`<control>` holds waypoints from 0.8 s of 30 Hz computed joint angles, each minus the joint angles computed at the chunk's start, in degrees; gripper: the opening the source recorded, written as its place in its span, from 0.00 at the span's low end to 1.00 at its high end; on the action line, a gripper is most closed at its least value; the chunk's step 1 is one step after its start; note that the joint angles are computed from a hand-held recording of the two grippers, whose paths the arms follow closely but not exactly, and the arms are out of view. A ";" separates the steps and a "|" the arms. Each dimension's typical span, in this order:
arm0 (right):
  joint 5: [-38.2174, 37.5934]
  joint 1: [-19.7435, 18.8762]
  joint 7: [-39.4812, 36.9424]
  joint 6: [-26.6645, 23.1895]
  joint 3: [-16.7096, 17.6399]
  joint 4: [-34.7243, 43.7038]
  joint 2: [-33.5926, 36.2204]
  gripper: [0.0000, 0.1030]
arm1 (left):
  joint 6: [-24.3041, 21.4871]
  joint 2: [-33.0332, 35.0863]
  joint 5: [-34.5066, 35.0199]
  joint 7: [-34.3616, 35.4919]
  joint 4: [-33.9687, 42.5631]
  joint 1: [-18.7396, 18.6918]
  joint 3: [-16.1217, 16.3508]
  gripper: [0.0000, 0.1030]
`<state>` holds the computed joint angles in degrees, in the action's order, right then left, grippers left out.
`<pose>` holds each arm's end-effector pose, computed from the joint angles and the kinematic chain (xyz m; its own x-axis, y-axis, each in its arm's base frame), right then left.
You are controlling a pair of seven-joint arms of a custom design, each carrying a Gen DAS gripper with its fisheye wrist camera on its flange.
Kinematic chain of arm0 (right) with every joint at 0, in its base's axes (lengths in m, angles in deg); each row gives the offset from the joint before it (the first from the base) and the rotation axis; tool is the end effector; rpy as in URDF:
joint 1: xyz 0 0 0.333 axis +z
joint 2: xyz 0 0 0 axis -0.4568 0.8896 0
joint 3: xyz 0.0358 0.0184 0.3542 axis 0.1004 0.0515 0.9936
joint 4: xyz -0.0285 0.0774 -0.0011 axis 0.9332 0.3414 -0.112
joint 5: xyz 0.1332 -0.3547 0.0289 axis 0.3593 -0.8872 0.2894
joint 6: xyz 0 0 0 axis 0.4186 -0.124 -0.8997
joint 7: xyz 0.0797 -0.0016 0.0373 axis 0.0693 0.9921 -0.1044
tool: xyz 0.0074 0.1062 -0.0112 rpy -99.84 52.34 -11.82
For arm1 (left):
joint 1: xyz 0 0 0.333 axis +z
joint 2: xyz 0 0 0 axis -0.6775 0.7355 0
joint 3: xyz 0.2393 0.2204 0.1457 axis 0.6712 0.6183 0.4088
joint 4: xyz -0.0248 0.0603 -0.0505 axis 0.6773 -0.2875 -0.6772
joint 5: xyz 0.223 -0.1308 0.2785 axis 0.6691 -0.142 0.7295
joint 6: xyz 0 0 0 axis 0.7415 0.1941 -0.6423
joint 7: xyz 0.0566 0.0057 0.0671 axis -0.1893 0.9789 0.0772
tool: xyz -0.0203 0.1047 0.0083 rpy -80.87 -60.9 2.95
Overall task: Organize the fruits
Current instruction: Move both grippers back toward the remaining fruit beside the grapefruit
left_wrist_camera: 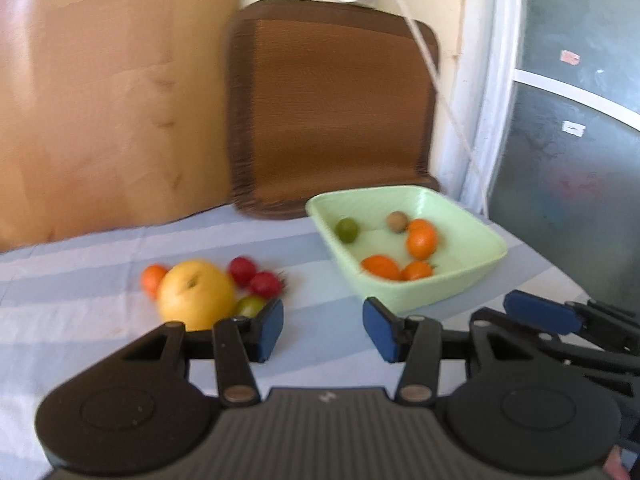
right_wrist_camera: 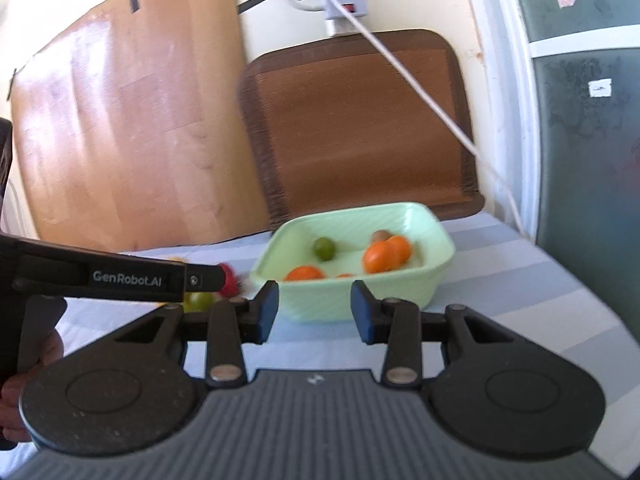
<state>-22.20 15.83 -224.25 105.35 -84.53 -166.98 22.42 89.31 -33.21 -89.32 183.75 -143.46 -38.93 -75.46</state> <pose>0.5484 0.4646 0.4048 -0.2736 -0.9453 -0.1778 -0.3458 0.2692 -0.8989 0.7015 -0.1773 0.3998 -0.6719 -0.7377 0.0658 -0.4585 0.3445 -0.8192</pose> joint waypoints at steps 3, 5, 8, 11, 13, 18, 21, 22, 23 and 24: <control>1.16 0.08 -1.80 1.09 0.37 2.04 1.39 0.41 | 0.62 -0.13 -1.47 0.80 -0.97 1.51 -0.12 0.44; 2.06 0.41 -2.92 1.63 0.21 3.57 2.51 0.41 | 2.83 0.20 -4.10 4.02 -1.60 2.98 -1.37 0.44; 3.95 0.91 -4.57 2.52 -0.35 6.12 4.50 0.41 | 5.33 1.35 -5.96 6.10 -1.37 3.74 -1.43 0.44; 7.06 1.48 -7.17 3.63 -1.00 9.11 6.90 0.40 | 5.62 2.50 -4.08 3.08 -0.80 3.42 0.13 0.44; 9.04 1.87 -9.55 4.46 -1.63 10.91 8.28 0.40 | 6.24 3.32 -3.20 2.59 -0.38 4.14 -0.19 0.44; 12.82 3.17 -14.89 5.71 -3.62 14.15 10.40 0.38 | 5.21 4.69 0.09 -1.04 1.02 5.32 -0.39 0.44; 14.33 3.64 -16.28 6.51 -4.67 15.39 11.26 0.38 | 5.11 5.47 1.75 -2.81 1.34 5.93 -0.64 0.44; 14.96 3.59 -17.11 6.92 -4.87 16.07 11.69 0.38 | 4.67 5.72 2.27 -3.64 1.38 6.24 -0.65 0.44; 15.63 3.57 -18.05 7.23 -5.06 16.88 12.24 0.38 | 3.28 5.91 2.72 -4.88 1.75 6.76 -0.66 0.44; 16.46 3.48 -19.31 7.50 -5.21 17.84 12.86 0.38 | 2.88 6.08 2.34 -4.84 1.88 7.55 -1.44 0.44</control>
<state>-5.74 19.31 -243.55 112.85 -89.75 -149.14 35.27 92.19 -27.13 -86.98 178.92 -141.58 -31.38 -76.90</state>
